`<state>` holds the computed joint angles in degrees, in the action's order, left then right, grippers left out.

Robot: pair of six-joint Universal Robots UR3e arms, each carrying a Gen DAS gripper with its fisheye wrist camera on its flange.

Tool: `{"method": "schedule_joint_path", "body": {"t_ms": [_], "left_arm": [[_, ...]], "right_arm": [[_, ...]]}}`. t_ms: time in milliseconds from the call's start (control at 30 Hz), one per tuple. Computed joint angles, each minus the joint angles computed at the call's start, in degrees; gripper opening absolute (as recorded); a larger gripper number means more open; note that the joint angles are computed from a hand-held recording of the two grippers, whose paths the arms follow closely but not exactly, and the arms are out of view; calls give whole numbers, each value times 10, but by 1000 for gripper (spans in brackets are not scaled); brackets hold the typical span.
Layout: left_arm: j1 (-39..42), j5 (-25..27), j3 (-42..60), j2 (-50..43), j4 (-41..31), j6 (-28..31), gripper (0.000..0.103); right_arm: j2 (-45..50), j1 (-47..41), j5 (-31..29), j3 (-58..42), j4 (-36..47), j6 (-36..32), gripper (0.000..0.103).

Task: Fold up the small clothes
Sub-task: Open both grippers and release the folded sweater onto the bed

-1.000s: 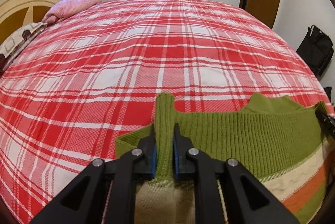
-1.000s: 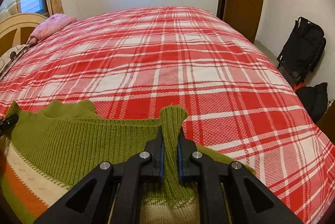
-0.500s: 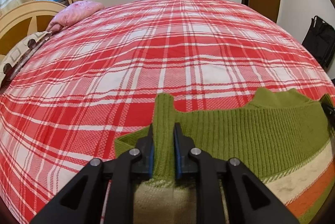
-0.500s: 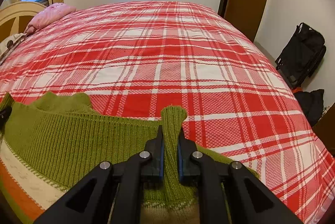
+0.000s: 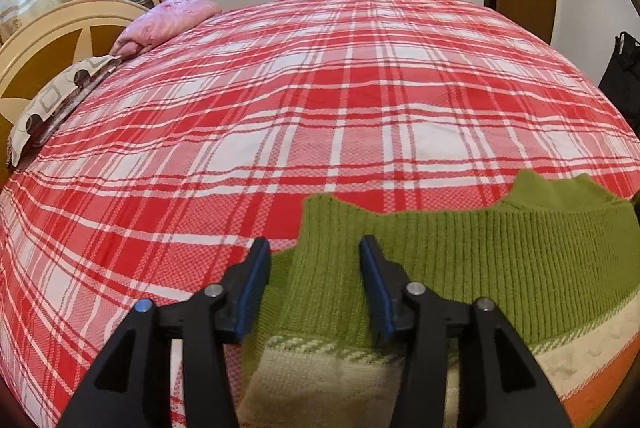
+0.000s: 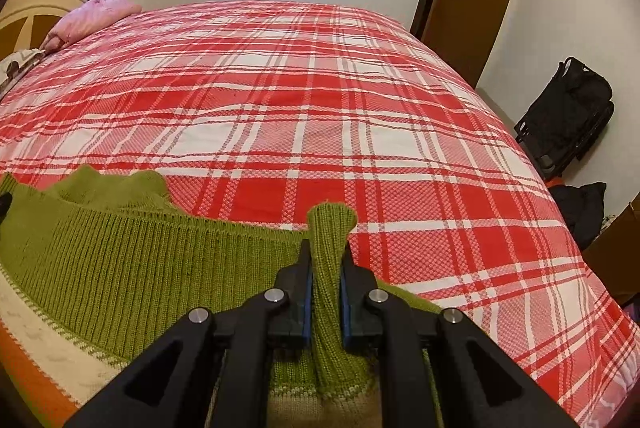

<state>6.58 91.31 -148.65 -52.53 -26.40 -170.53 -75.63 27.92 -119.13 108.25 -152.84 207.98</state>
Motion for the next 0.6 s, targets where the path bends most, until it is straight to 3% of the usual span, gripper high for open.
{"method": "schedule_joint_path", "body": {"t_ms": [67,133,233,333,400,467,533,600], "left_arm": [[11,-5,-1,7,-7,-5,61],[29,6,2,9,-18,-31,87],[131,-87,5,68,-114,-4,95],[183,-133,9,93,-168,15,99],[153,-107,9,68,-135,-2,99],[125,-79,8,45,-105,-19,101],[118,-69,10,34,-96,-26,103],[136,-86,14,37,-112,-19,103]], "right_arm": [[1,2,-4,1,-3,2,11],[-5,6,-10,11,-17,7,12],[-42,1,-1,54,-56,18,15],[-133,3,-4,123,-84,50,15],[-220,39,-62,170,-57,119,15],[-319,100,-130,189,70,231,15],[-368,154,-157,189,168,296,15],[-390,231,-158,194,209,334,15]]}}
